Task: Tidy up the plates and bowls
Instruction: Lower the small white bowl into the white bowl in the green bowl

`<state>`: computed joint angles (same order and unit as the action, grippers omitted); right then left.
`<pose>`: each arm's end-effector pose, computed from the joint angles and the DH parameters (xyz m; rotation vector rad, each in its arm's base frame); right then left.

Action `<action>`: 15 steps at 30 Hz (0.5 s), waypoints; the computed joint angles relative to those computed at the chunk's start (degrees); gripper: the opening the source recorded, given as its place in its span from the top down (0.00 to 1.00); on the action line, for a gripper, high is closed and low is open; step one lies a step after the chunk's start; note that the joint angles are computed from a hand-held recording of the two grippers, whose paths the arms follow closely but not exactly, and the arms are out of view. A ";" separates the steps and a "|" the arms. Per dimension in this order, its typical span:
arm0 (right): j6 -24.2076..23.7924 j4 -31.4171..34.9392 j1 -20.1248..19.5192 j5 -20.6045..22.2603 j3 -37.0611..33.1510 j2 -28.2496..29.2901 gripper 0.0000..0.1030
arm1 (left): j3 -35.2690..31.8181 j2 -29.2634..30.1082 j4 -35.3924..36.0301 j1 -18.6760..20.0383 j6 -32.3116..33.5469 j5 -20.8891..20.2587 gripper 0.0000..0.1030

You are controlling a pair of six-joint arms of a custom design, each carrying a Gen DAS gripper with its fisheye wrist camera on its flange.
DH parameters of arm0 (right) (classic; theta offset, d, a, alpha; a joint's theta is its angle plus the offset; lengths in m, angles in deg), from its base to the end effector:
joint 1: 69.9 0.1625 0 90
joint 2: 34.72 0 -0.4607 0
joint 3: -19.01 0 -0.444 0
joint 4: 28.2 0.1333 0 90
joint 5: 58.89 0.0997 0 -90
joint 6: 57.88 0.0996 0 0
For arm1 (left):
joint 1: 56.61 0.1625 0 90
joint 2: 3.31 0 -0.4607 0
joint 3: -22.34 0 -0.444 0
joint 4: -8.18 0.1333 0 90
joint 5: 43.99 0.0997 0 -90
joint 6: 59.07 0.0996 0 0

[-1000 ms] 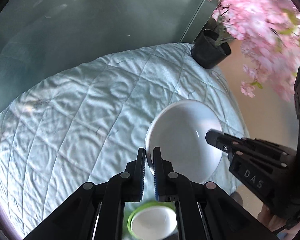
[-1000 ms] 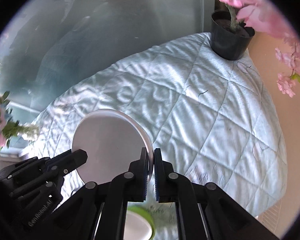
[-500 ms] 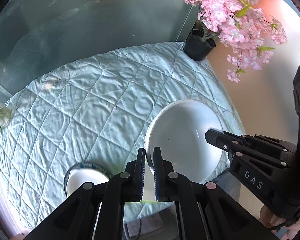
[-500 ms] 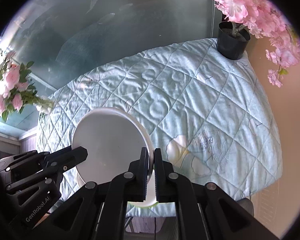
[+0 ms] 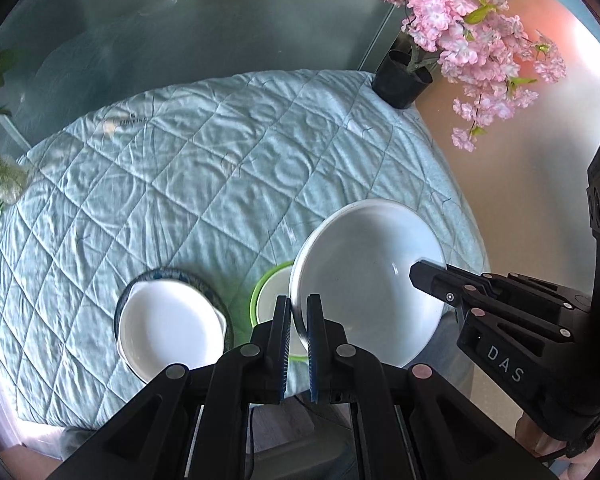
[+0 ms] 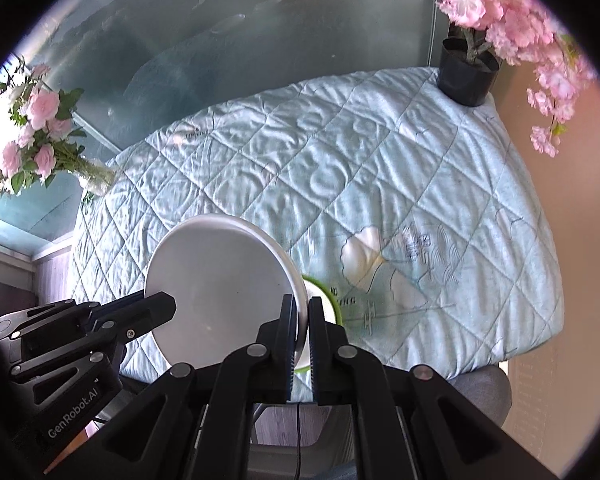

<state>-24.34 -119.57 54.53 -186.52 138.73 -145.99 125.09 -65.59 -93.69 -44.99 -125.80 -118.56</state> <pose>0.2641 -0.2570 0.4360 0.0724 -2.5079 0.3491 -0.5493 -0.2761 0.1501 0.3511 2.5621 -0.1365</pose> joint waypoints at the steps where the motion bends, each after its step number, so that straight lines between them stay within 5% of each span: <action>1: -0.01 0.16 0.02 0.15 0.25 -0.12 0.95 | 0.74 -0.38 -0.41 -0.01 -0.38 -0.28 0.96; 15: -1.02 -0.87 -3.69 2.49 4.74 -1.11 0.94 | 8.76 -2.07 -6.02 1.73 -2.18 -4.44 0.96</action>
<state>-25.36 -120.44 50.83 -184.03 143.47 -147.10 133.85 -67.66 -99.71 -43.26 -127.99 -123.00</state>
